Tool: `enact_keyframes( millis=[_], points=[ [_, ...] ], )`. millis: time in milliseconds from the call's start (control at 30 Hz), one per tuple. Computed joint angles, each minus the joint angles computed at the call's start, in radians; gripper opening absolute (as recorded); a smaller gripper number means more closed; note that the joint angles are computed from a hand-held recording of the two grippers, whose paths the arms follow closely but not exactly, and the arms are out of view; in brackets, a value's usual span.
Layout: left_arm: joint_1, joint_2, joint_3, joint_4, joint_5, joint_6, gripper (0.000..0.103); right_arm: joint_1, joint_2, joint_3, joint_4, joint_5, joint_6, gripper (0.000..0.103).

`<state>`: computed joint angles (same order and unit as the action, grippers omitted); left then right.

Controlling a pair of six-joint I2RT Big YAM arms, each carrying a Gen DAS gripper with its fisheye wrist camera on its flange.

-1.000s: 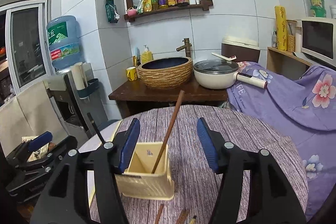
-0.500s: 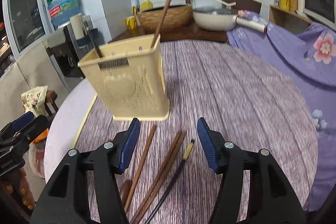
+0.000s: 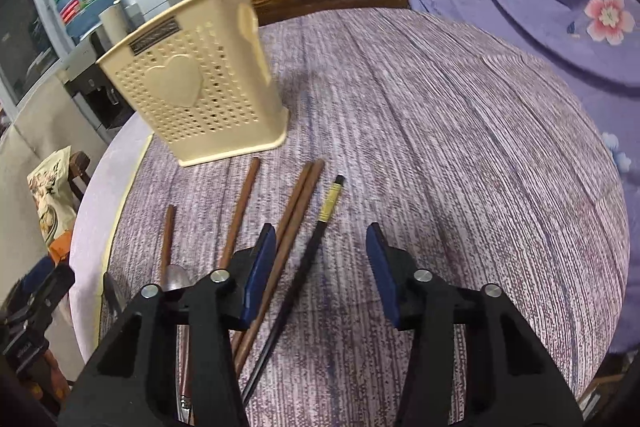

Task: Organize utensils
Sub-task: 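Move both open tools back down to the remaining utensils on the table, then grasp a steel spoon with the left tool while the right grasps a yellow-banded chopstick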

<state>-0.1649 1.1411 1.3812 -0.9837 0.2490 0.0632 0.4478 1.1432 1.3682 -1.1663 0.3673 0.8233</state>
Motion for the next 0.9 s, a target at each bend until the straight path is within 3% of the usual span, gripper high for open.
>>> enact_keyframes(
  millis=[100,300,633,767,900],
  points=[
    [0.001,-0.007,-0.017,0.003,-0.005,0.003,0.095,-0.028,0.002,-0.006,-0.001,-0.04,0.005,0.035],
    [-0.003,-0.017,-0.037,0.0,-0.022,0.019,0.089,-0.044,0.032,0.004,-0.008,-0.061,0.007,0.031],
    [0.005,-0.029,-0.059,-0.023,-0.062,0.019,0.085,-0.048,0.133,0.092,-0.106,0.0,-0.006,0.024],
    [-0.004,-0.033,-0.068,-0.038,-0.064,0.013,0.085,-0.059,0.152,0.109,-0.099,-0.042,-0.01,0.02],
    [-0.039,-0.036,-0.081,-0.025,-0.115,0.022,0.084,-0.039,0.184,0.137,-0.128,0.022,-0.028,0.014]
  ],
)
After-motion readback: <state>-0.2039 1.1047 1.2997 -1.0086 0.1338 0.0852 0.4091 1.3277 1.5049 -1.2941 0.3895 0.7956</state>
